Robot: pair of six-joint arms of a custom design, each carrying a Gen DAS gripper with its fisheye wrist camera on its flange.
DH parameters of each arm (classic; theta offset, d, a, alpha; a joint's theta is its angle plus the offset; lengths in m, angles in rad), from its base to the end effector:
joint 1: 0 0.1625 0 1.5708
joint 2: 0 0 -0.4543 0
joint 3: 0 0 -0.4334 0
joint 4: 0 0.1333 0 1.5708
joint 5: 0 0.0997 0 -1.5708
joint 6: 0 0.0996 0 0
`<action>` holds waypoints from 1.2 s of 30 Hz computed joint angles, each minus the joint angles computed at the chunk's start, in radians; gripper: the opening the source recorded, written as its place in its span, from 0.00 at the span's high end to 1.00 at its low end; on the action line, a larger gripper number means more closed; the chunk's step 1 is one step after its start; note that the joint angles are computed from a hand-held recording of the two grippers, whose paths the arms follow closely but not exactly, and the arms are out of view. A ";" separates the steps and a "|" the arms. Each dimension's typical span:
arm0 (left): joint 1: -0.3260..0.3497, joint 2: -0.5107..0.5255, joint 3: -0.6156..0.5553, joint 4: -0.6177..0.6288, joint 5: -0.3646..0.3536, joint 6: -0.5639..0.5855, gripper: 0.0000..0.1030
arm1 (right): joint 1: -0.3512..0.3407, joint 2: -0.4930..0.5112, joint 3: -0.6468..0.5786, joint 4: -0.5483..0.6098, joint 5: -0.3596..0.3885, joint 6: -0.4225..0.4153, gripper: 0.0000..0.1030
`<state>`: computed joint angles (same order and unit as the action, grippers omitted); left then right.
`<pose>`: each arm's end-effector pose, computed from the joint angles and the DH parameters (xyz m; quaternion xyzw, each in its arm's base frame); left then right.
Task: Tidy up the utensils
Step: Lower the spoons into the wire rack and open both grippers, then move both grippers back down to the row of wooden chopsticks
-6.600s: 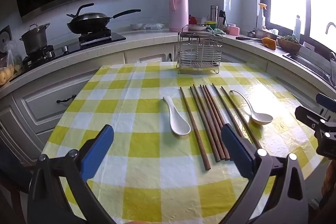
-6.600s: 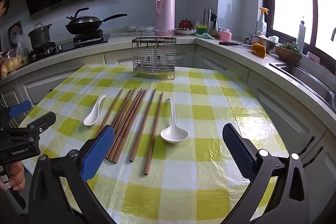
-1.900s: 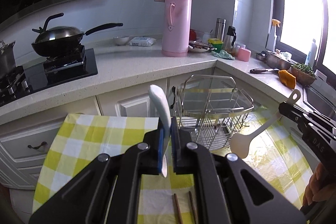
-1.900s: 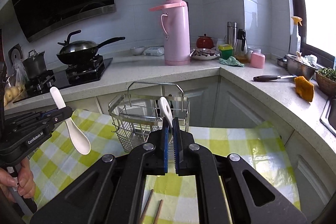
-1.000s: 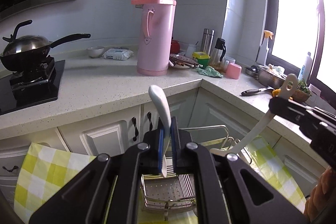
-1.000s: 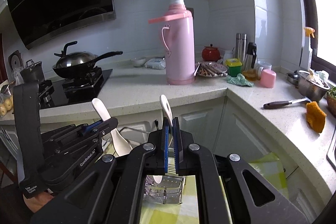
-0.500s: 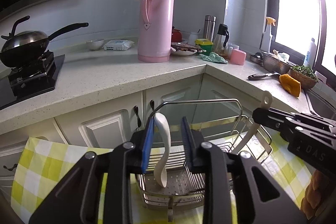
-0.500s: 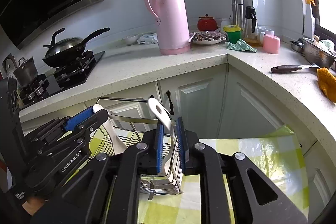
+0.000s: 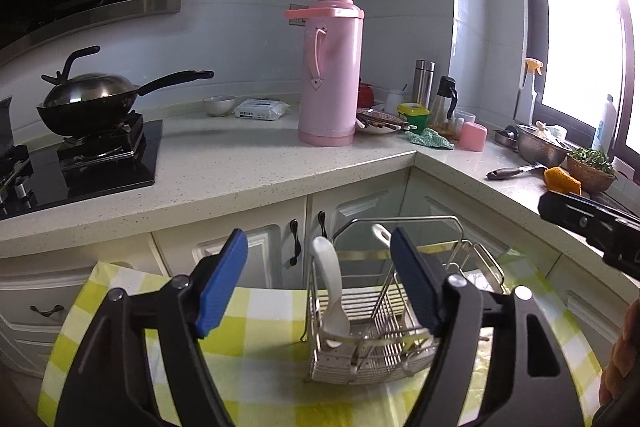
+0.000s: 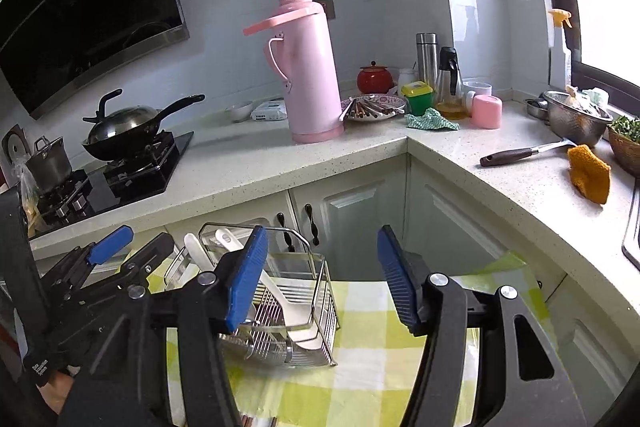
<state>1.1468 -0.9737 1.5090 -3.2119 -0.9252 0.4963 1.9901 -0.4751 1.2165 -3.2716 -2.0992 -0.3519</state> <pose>-0.1300 -0.7576 0.3706 0.2091 0.7971 -0.4880 0.2878 0.4225 -0.7437 0.1099 0.2104 -0.8388 0.4531 0.2165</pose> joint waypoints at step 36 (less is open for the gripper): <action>0.048 -0.338 0.525 0.243 0.207 -0.274 0.07 | 0.003 -0.058 0.521 -0.132 -0.182 0.226 0.41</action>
<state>1.1943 -1.3115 2.0342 -2.9692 -0.7181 0.2227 1.9935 -0.5329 1.7378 -3.4041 -2.2814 -0.1259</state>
